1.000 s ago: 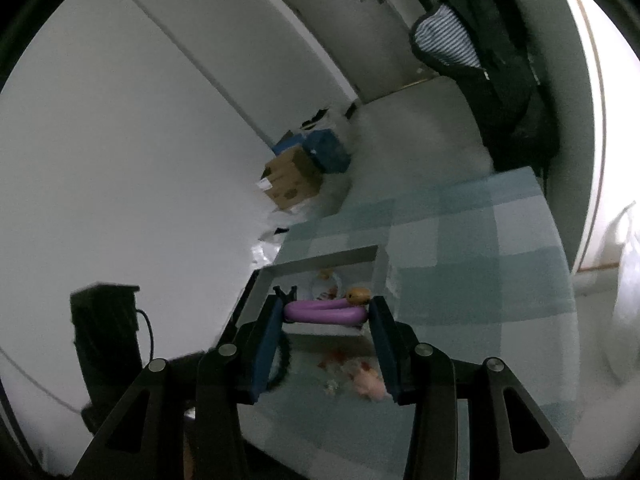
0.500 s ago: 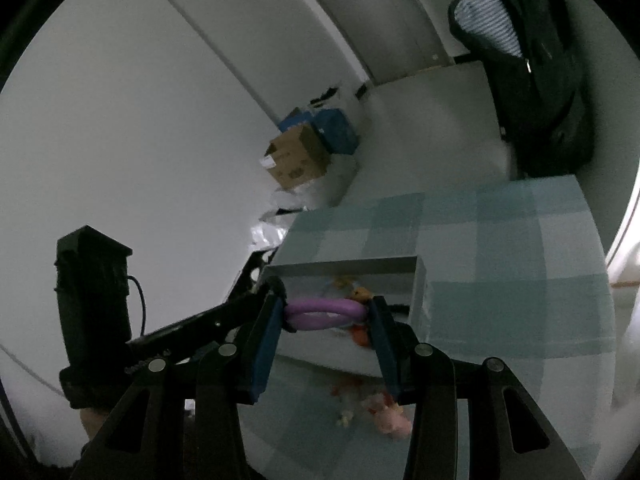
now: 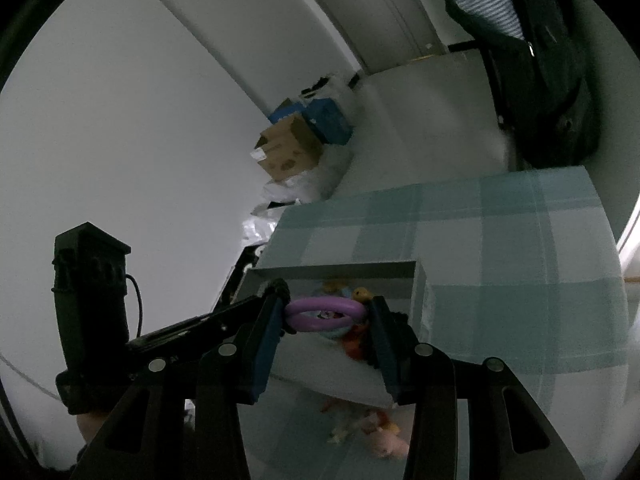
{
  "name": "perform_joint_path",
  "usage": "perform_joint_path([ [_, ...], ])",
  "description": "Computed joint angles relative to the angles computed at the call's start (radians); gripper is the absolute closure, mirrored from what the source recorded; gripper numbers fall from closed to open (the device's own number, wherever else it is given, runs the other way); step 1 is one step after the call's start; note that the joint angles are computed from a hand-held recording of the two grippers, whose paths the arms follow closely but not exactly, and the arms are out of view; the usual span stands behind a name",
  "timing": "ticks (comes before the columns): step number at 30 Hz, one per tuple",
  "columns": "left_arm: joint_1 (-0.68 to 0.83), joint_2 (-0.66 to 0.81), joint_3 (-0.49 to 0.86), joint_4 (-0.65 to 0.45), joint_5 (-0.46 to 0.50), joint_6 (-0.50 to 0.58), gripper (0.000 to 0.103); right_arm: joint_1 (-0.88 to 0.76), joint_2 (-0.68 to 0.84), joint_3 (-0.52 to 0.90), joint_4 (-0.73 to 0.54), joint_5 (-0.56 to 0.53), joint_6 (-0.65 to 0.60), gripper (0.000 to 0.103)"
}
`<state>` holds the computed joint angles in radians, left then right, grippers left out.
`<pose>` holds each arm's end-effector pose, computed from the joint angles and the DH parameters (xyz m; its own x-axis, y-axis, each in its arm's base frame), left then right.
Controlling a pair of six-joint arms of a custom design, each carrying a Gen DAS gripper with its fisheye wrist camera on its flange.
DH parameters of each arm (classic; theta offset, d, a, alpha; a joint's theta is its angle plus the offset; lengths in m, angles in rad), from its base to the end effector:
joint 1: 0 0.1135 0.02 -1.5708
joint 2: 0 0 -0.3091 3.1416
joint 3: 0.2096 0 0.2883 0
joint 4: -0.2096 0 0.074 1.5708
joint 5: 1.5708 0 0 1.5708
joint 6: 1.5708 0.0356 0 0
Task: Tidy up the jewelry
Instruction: 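Lower coil tie and purple ring into the grey box, opening both tools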
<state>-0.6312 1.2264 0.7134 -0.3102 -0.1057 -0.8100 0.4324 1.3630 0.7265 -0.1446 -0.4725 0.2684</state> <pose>0.2163 -0.1534 0.2381 -0.7913 -0.3137 -0.5248 -0.0641 0.8962 -0.4391 0.2599 0.1378 0.2222 -0.7931 -0.1060 -0.5997 -0.4732 0.7272 0.4973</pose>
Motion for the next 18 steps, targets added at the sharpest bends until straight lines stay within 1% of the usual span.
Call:
perform_joint_path([
  [4, 0.005, 0.003, -0.002, -0.005, 0.011, -0.003, 0.098, -0.001, 0.015, 0.003, 0.006, -0.001, 0.017, 0.06],
  [11, -0.002, 0.008, -0.001, -0.013, -0.006, -0.012, 0.098, 0.004, 0.024, 0.007, 0.008, -0.006, 0.014, 0.06],
  [14, 0.0, 0.014, 0.007, -0.026, -0.002, -0.021, 0.097, 0.001, 0.032, 0.008, 0.012, -0.006, 0.021, 0.058],
  [16, 0.004, 0.017, 0.014, -0.039, 0.008, -0.026, 0.095, -0.001, 0.033, 0.008, 0.012, 0.003, 0.029, 0.058],
  [18, -0.002, 0.005, 0.009, -0.035, -0.01, -0.025, 0.094, -0.003, 0.029, 0.001, 0.023, 0.007, 0.04, 0.058],
])
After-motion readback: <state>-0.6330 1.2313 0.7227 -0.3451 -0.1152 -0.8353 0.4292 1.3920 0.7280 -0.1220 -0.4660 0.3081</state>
